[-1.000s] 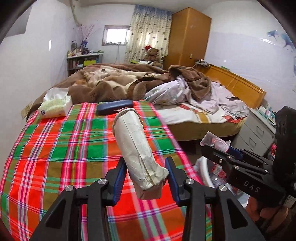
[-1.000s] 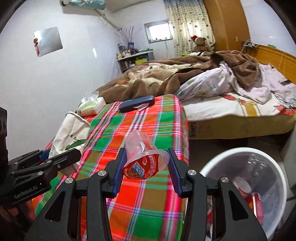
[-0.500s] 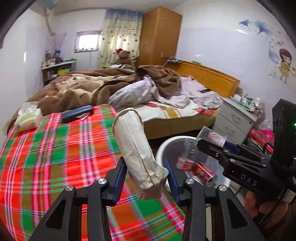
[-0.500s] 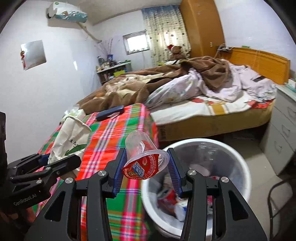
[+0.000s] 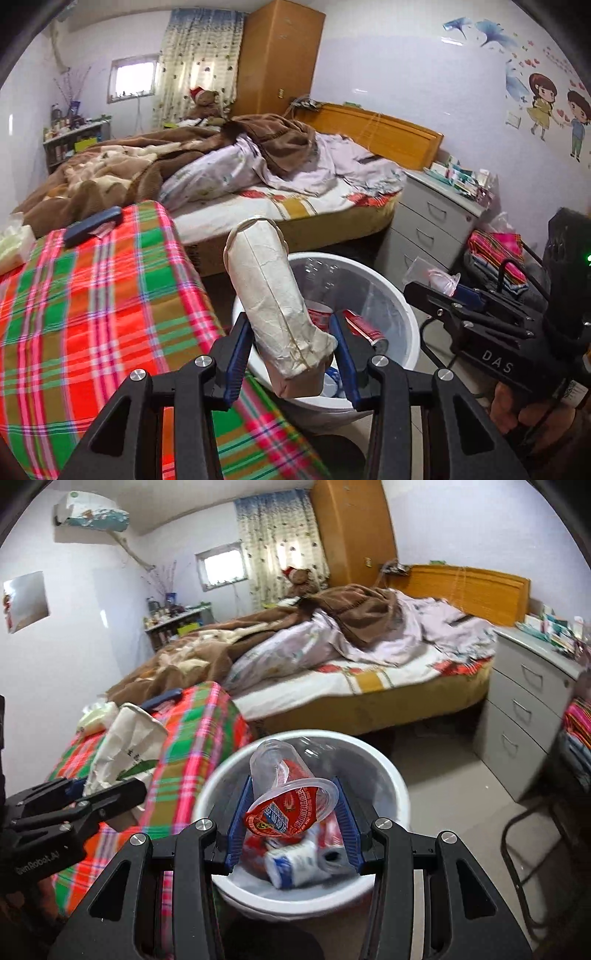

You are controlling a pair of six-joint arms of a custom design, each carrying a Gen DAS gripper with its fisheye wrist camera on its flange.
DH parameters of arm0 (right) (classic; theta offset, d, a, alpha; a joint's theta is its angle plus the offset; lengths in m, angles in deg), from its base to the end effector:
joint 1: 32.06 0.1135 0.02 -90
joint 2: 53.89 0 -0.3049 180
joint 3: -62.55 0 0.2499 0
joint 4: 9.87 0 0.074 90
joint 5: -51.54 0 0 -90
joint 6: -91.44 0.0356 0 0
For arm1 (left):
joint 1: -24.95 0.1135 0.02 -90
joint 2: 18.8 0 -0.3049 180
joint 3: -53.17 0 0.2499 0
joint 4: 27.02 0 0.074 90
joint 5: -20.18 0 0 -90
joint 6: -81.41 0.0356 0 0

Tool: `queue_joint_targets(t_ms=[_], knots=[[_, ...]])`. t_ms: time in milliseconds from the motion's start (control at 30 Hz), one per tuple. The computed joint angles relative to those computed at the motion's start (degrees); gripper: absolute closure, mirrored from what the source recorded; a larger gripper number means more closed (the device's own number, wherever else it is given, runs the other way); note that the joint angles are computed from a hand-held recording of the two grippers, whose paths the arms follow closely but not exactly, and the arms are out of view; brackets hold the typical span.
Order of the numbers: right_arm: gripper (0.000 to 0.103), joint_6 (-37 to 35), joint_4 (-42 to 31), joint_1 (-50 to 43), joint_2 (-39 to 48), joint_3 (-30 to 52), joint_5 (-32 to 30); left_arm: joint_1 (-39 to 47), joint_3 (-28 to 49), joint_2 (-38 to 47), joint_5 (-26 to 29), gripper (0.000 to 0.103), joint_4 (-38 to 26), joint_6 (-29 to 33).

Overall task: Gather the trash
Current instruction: 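Lift the cloth bag and cup and carry both over the white bin, then open both tools to drop the cloth bag and cup into the bin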

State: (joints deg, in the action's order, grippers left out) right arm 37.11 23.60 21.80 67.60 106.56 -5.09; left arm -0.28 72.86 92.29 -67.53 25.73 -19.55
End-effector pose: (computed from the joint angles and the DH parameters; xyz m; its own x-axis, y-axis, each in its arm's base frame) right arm 0.1975 0.2372 0.0575 -0.5901 0.0177 -0.8071 -0.1194 0.9868 0.1089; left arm 0.1886 -0.0905 0.0797 -0.6410 0.0920 -0.7620 0.3384 0.9250 -0.1730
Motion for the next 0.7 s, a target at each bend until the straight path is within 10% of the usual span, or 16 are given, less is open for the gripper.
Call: queue_joint_targets(t_ms=[700], knots=[[0.055,1.17,-5.24,-4.36,5.13,1.45,-3.97,-2.15,12.19,13.29,0.87,0.049,-5.25,-1.14]])
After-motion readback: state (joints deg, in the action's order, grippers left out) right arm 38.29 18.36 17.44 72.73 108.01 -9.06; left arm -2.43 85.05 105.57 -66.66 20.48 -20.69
